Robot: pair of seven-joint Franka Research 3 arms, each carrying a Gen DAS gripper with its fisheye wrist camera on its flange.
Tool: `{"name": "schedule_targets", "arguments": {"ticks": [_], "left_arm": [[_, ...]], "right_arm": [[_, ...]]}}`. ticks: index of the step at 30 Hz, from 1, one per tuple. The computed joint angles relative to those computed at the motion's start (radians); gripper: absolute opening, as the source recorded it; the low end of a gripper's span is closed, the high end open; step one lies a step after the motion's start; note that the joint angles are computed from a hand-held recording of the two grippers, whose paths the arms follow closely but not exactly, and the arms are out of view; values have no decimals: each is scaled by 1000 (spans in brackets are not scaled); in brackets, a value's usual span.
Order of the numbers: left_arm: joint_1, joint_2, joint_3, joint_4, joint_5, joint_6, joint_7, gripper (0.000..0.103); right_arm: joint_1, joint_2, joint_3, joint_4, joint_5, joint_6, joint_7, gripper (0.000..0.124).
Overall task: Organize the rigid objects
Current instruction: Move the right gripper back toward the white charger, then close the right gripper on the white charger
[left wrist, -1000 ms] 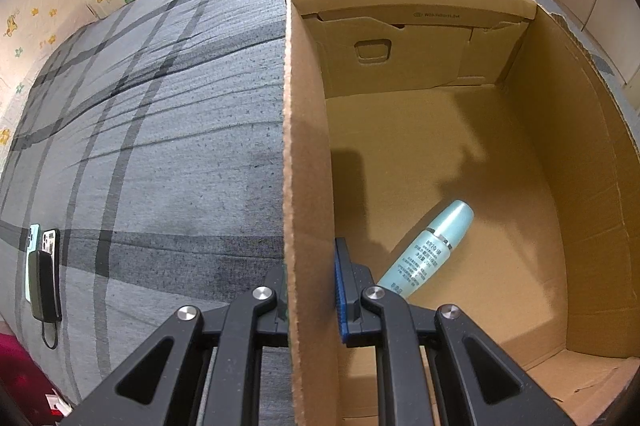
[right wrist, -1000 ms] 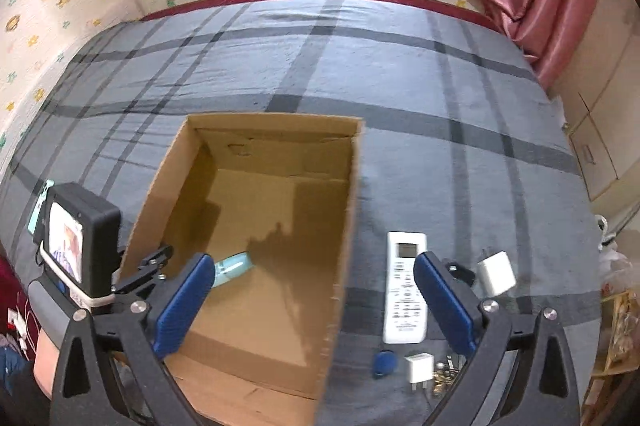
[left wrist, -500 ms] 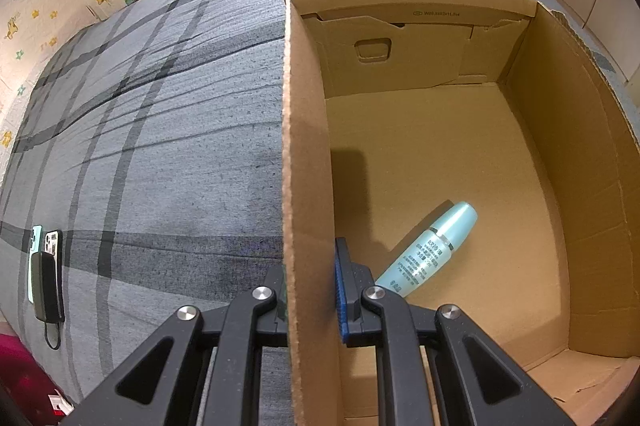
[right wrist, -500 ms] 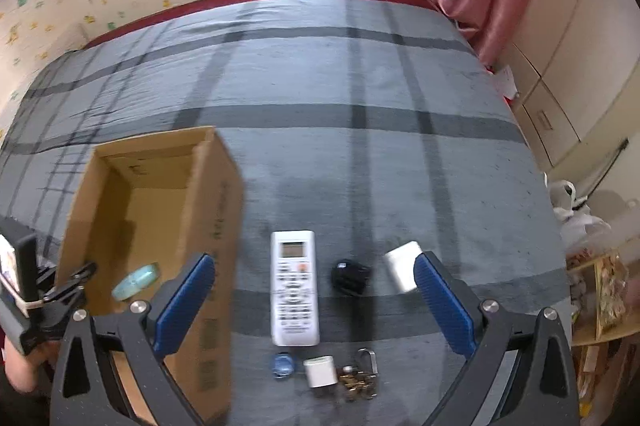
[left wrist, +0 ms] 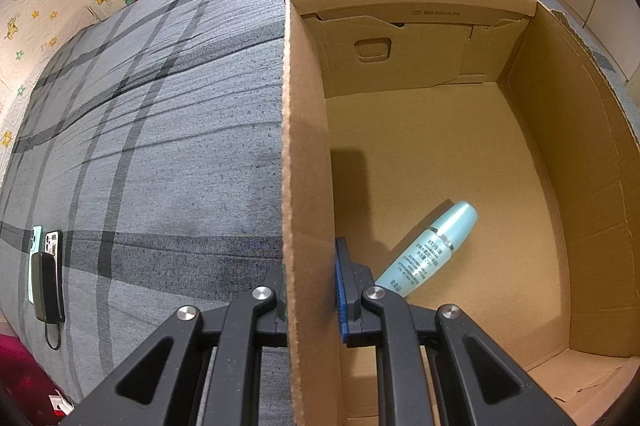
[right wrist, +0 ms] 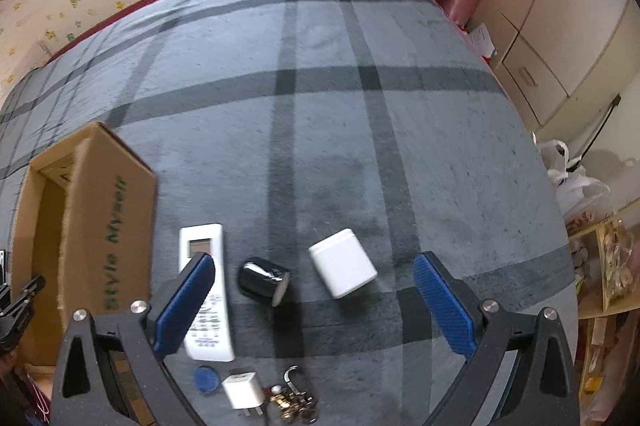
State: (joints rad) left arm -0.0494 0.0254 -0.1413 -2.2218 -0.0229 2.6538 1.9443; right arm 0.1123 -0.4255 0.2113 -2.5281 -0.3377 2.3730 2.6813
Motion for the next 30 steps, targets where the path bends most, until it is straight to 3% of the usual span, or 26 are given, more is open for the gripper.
{"name": "schedule_targets", "arguments": {"ticks": [18, 30], "left_arm": [[0, 0, -1, -1, 8, 2, -5, 14], [1, -1, 0, -1, 0, 0, 2, 14]], "right_arm": [[-46, 91, -73, -110, 100, 179, -48, 100], [-31, 166, -94, -64, 174, 201, -137, 71]]}}
